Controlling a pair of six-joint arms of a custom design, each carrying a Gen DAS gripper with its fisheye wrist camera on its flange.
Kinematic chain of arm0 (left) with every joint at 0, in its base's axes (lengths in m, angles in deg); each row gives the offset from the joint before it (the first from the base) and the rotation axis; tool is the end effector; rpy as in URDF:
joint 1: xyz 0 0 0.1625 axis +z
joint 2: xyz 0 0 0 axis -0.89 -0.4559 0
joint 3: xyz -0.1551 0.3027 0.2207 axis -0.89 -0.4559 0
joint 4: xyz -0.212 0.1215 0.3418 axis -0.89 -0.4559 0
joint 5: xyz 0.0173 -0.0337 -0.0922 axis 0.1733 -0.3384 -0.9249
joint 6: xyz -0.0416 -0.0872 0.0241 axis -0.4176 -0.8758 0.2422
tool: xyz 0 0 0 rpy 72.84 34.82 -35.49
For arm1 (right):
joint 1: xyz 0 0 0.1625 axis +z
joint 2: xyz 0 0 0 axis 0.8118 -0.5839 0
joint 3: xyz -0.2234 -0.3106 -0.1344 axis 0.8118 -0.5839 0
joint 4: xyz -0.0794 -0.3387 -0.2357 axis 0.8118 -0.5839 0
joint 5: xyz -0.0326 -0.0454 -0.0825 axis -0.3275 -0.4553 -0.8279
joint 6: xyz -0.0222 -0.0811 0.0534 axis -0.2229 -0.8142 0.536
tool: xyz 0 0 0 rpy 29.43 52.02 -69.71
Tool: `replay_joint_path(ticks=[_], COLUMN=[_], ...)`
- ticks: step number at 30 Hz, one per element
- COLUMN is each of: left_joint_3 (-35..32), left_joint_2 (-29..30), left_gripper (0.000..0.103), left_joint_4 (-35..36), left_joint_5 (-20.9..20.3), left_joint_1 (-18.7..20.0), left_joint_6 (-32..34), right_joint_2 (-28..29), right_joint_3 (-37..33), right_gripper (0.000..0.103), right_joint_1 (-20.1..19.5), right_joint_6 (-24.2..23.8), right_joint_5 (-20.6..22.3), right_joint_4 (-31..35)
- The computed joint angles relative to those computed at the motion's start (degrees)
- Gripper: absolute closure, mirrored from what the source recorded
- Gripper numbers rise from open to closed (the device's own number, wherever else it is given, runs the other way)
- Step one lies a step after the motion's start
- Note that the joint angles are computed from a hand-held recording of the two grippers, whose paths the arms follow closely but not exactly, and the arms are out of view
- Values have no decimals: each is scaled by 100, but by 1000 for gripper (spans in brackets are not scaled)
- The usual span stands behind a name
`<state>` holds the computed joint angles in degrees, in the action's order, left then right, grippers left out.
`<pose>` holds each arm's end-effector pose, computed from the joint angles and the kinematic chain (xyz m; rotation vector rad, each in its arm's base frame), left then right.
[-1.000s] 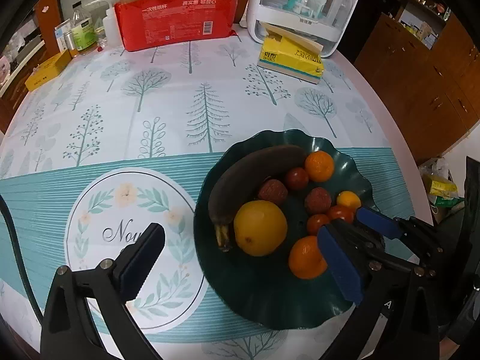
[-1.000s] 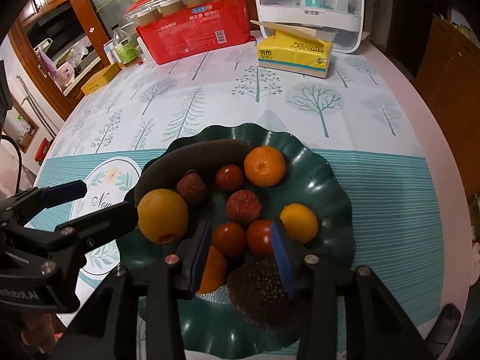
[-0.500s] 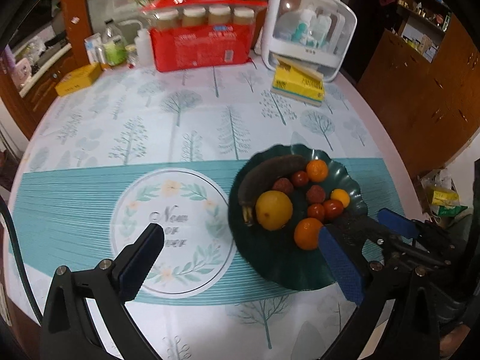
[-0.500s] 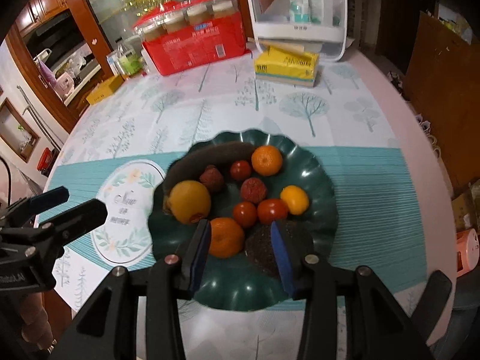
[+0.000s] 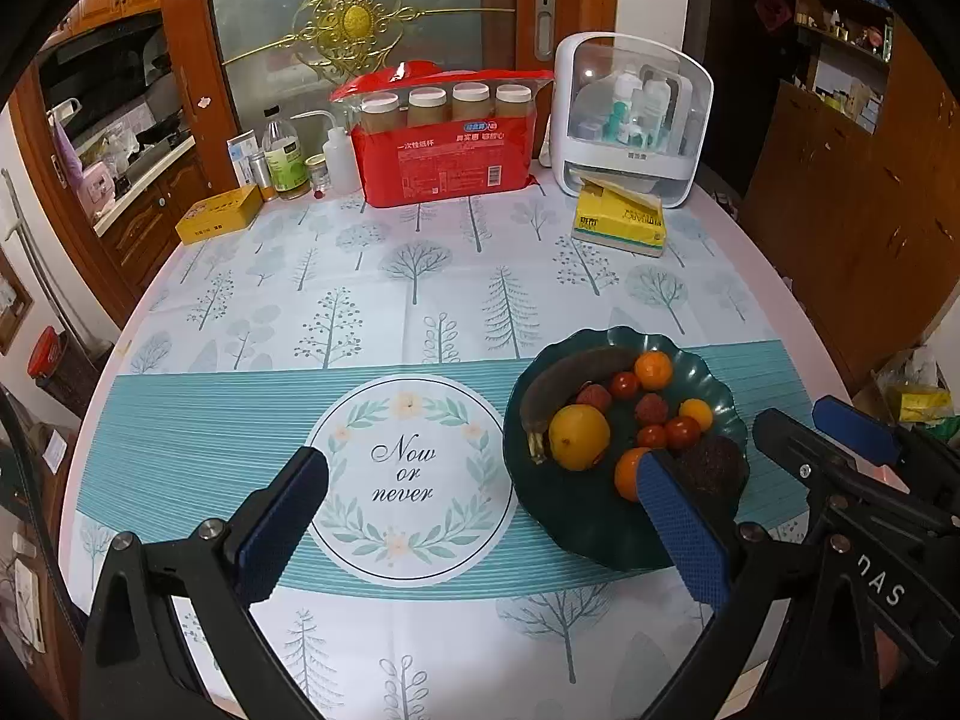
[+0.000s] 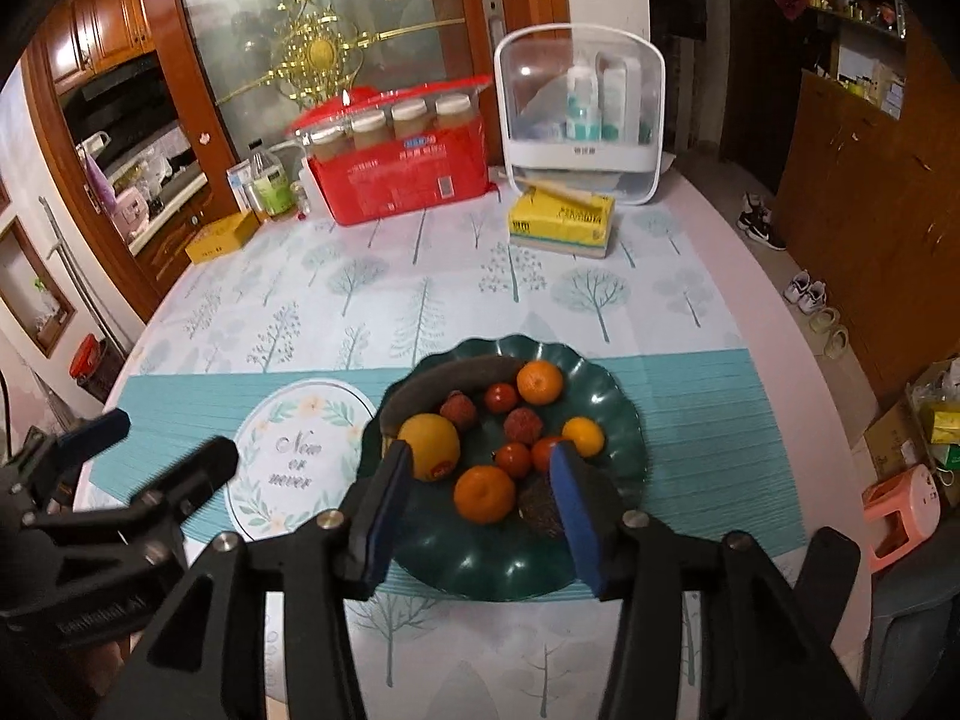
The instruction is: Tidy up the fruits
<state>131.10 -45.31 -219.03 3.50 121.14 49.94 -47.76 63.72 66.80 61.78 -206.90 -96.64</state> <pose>-0.1086 -0.5821 0.3612 0.3392 2.2269 -0.7411 0.4272 -0.5847 0.0172 0.3556 -2.4002 0.8012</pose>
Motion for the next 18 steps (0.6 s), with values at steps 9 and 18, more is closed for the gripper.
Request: replay_joint_path(ticks=[9,18], left_joint_3=[-39,-63], left_joint_2=[-22,-14], left_gripper=[1,1], left_joint_4=[158,164], left_joint_5=[34,26], left_joint_1=[23,39], left_joint_6=[-132,-114], right_joint_2=[91,131], right_joint_3=[-157,-228], right_gripper=[50,50], right_joint_1=[63,68], right_joint_6=[57,106], right_joint_5=[-114,-155], right_joint_4=[222,347])
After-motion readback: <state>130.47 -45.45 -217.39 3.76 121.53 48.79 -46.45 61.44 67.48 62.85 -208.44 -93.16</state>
